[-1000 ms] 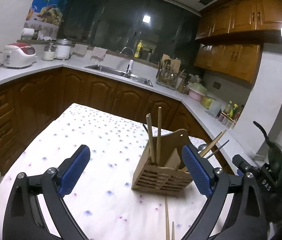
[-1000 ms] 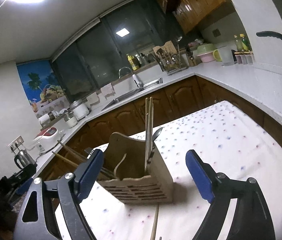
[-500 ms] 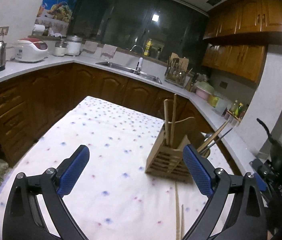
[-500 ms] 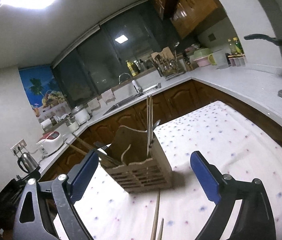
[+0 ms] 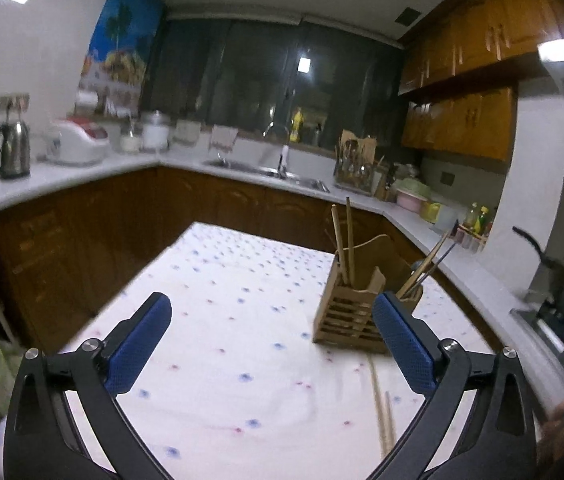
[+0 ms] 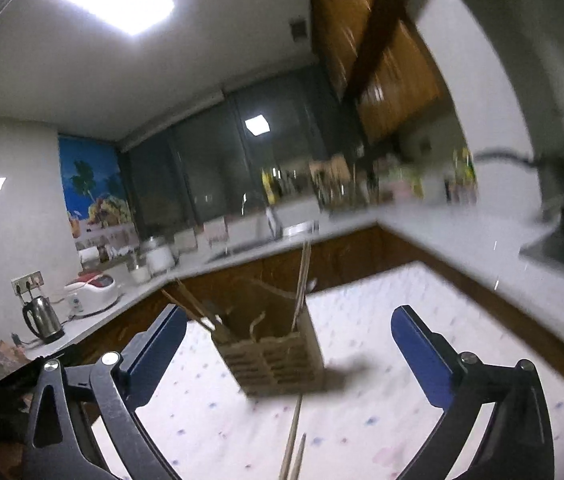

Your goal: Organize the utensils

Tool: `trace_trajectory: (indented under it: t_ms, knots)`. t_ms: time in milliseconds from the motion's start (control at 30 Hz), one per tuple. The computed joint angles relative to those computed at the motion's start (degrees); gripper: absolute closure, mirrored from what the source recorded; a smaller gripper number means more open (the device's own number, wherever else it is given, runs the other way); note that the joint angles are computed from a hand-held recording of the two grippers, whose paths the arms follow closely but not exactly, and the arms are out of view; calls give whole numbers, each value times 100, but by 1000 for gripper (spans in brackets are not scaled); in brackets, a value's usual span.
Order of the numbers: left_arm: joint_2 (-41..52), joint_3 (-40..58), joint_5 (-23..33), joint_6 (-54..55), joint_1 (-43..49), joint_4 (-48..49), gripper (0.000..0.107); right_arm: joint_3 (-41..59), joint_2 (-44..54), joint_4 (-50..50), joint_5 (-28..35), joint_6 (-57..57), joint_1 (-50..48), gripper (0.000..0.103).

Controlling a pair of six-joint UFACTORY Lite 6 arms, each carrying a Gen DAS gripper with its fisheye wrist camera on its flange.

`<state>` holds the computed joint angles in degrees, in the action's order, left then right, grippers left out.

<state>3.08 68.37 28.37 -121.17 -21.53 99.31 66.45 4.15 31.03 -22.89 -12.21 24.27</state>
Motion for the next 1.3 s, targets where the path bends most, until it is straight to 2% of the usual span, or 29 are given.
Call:
trace_trajectory:
  t_ms: [67, 133, 367, 700, 1300]
  knots:
    - [-159, -411, 425, -301, -236, 356, 4, -545, -276, 213, -589, -439, 278, 0]
    - [-282, -790, 729, -622, -421, 664, 4, -877, -386, 253, -877, -615, 426, 0]
    - [-239, -1611, 1347, -1266, -880, 1068, 4, -1788, -489, 180, -1138, -513, 651, 0]
    - [191, -1759, 1500, -1553, -1044, 1019, 4, -2385, -597, -39, -1374, -169, 692, 0]
    - [481, -1745, 1483, -1803, -1055, 1263, 4, -2577, -473, -719, -1347, 539, 401, 0]
